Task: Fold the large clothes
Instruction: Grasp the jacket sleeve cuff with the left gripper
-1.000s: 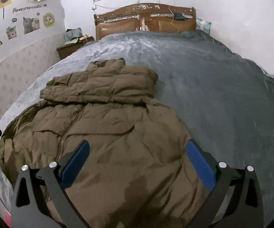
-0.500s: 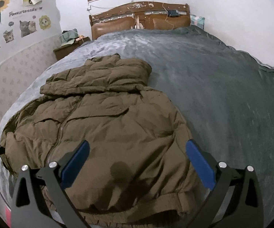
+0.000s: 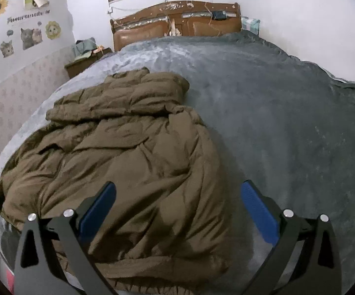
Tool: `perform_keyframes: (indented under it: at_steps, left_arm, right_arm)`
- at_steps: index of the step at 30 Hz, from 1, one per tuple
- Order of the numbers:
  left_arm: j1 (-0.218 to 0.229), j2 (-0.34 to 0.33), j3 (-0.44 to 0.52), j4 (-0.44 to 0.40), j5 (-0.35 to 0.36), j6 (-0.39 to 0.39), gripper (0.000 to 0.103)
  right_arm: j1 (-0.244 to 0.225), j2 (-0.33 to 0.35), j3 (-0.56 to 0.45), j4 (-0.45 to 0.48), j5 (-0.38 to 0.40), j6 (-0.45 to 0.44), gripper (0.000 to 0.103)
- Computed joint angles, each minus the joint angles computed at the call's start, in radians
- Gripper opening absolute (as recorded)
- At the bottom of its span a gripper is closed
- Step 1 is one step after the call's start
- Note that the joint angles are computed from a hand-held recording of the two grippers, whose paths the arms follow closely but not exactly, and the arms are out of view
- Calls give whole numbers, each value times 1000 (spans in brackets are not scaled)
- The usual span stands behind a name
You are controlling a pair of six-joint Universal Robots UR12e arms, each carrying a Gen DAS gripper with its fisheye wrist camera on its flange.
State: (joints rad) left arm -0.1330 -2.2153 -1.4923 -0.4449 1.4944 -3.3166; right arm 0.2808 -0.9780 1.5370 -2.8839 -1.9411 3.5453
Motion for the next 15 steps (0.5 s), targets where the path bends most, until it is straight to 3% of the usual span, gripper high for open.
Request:
perform_keyframes:
  at_steps: [2, 4, 5, 13, 15]
  left_arm:
    - [-14, -3, 8, 12, 48, -12, 54]
    - [-23, -4, 10, 35, 90, -28, 72]
    - [-24, -5, 12, 47, 97, -33, 75]
    - [-23, -37, 63, -15, 94, -28, 77]
    - [-21, -43, 66, -28, 87, -24, 77]
  right_arm:
    - [1, -1, 8, 2, 1, -6, 101]
    - [2, -4, 17, -7, -8, -12, 101]
    - [2, -5, 20, -5, -13, -12, 101]
    - [-3, -20, 51, 46, 34, 52, 99]
    - [-4, -22, 60, 66, 43, 51, 71]
